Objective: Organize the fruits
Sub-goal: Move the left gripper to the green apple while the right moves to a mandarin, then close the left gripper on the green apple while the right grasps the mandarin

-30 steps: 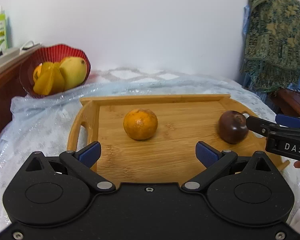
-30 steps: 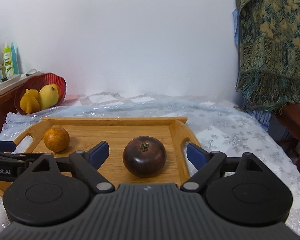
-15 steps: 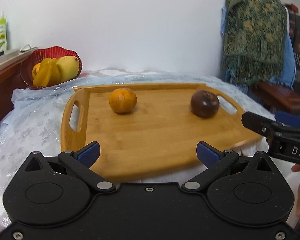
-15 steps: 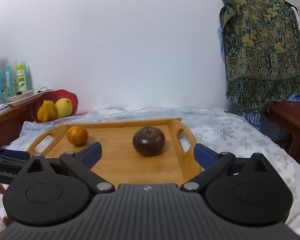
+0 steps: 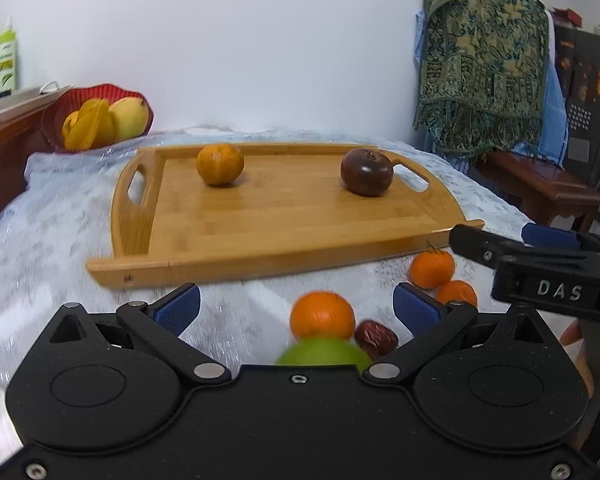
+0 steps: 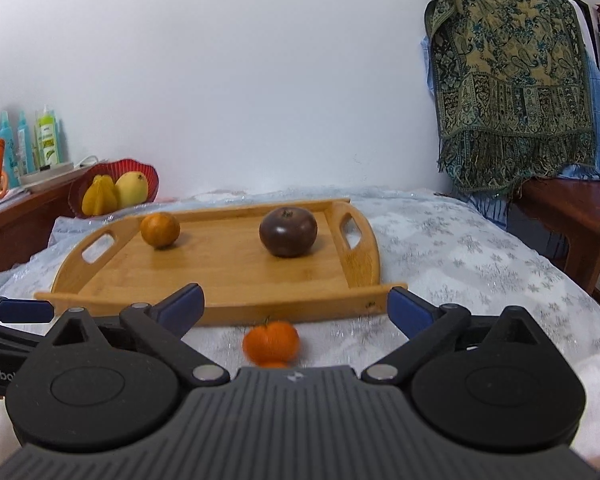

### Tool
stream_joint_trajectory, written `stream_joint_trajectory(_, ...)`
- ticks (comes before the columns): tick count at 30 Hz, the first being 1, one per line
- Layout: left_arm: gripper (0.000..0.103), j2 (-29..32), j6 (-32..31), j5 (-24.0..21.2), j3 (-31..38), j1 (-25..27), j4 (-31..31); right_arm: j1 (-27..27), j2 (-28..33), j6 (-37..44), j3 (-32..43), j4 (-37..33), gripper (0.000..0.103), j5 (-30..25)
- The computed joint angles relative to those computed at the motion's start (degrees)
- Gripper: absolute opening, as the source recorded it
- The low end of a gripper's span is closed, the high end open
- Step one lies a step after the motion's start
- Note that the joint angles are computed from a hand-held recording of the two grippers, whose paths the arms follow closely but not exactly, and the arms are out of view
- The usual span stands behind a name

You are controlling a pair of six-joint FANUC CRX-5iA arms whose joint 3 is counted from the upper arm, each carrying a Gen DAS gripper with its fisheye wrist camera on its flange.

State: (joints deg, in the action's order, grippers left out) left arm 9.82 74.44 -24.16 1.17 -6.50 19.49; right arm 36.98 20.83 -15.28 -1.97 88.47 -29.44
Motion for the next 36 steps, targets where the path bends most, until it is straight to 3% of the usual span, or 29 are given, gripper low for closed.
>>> stream_joint_trajectory(7,0.103,-2.3,2.1,1.2,-3.3,-0.8,-3.0,1.0,-0.9,1.2,-1.6,-1.4,0.102,-0.4)
stream_joint_trajectory(16,0.103,-4.4,2.2,3.8,-6.6,-1.4,-4.5,2.8,-1.0,6.5,-1.8,-6.5,0.092,-1.2)
stream_joint_trajectory(21,0.101,-4.4,2.8,3.4,-6.5,-1.2,-5.2,4.1,-0.4,12.3,-0.3,-13.0,0.075,-1.8)
stream_joint_trajectory(29,0.07,-4.5,-0.4,2.3,-7.4,-0.7,-1.0,4.9,0.4,15.9,1.3,-17.8,0.056,-2.1)
stream_joint_trajectory(36,0.063,-4.3,-0.9,2.0,-7.3,-0.8,-0.7,5.2,1.0,17.1,2.5,-19.8,0.052,-2.6)
